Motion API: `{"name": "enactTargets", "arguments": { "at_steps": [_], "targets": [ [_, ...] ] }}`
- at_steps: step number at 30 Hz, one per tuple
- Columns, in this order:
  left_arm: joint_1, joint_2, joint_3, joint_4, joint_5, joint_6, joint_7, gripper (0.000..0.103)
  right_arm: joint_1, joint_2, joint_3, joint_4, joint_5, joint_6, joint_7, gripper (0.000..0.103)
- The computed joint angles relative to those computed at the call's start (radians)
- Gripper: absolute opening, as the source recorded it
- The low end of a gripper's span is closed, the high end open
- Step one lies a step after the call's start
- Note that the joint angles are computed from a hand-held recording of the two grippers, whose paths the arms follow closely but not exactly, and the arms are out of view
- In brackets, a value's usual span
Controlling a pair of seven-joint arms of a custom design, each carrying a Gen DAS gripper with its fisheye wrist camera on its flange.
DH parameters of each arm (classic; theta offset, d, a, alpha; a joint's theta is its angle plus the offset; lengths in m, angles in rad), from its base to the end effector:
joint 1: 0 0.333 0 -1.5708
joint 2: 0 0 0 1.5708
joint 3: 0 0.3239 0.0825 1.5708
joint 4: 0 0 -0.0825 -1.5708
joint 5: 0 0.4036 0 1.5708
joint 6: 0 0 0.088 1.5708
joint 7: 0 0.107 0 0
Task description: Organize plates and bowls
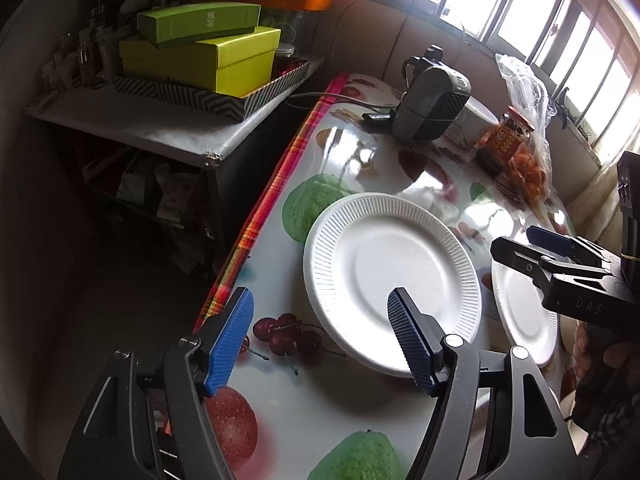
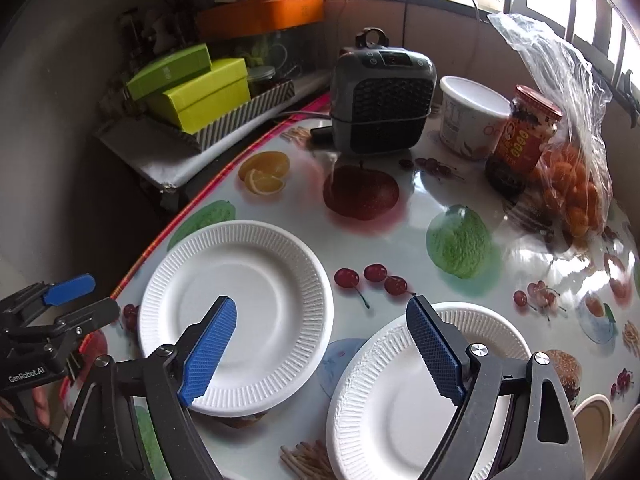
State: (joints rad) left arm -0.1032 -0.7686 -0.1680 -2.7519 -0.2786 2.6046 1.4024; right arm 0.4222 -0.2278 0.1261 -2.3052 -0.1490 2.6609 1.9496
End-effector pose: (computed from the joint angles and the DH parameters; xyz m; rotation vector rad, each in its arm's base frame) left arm 0.3593 -0.0959 0.4974 -2.0524 1.8549 -0.8142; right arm 0.4508 0.2839 0.5013 -2.0853 1.5597 -0.4159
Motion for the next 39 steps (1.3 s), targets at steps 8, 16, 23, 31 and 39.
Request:
{"name": "enactTargets", "arguments": {
  "at_steps": [8, 16, 23, 31, 39],
  "targets": [
    [0.001, 0.055, 0.008, 0.016, -0.013, -0.009, 0.002, 0.067, -0.002, 0.072, -0.022, 0.03, 0.078, -0.005, -0.053, 0.076],
    [-0.014, 0.094, 0.035, 0.028, -0.059, -0.018, 0.02, 0.058, 0.0, 0.11, -0.028, 0.046, 0.191, -0.011, -0.149, 0.066],
    [-0.014, 0.122, 0.035, 0.041, -0.08, -0.023, 0.031, 0.044, -0.009, 0.132, -0.023, 0.062, 0.221, -0.025, -0.182, 0.05],
    [-0.012, 0.129, 0.029, 0.046, -0.077, -0.024, 0.037, 0.032, -0.008, 0.141, -0.02, 0.069, 0.262, -0.039, -0.24, 0.03],
    [-0.012, 0.137, 0.024, 0.049, -0.071, -0.016, 0.038, 0.025, -0.007, 0.14, -0.013, 0.067, 0.251, -0.029, -0.248, 0.022]
  ]
}}
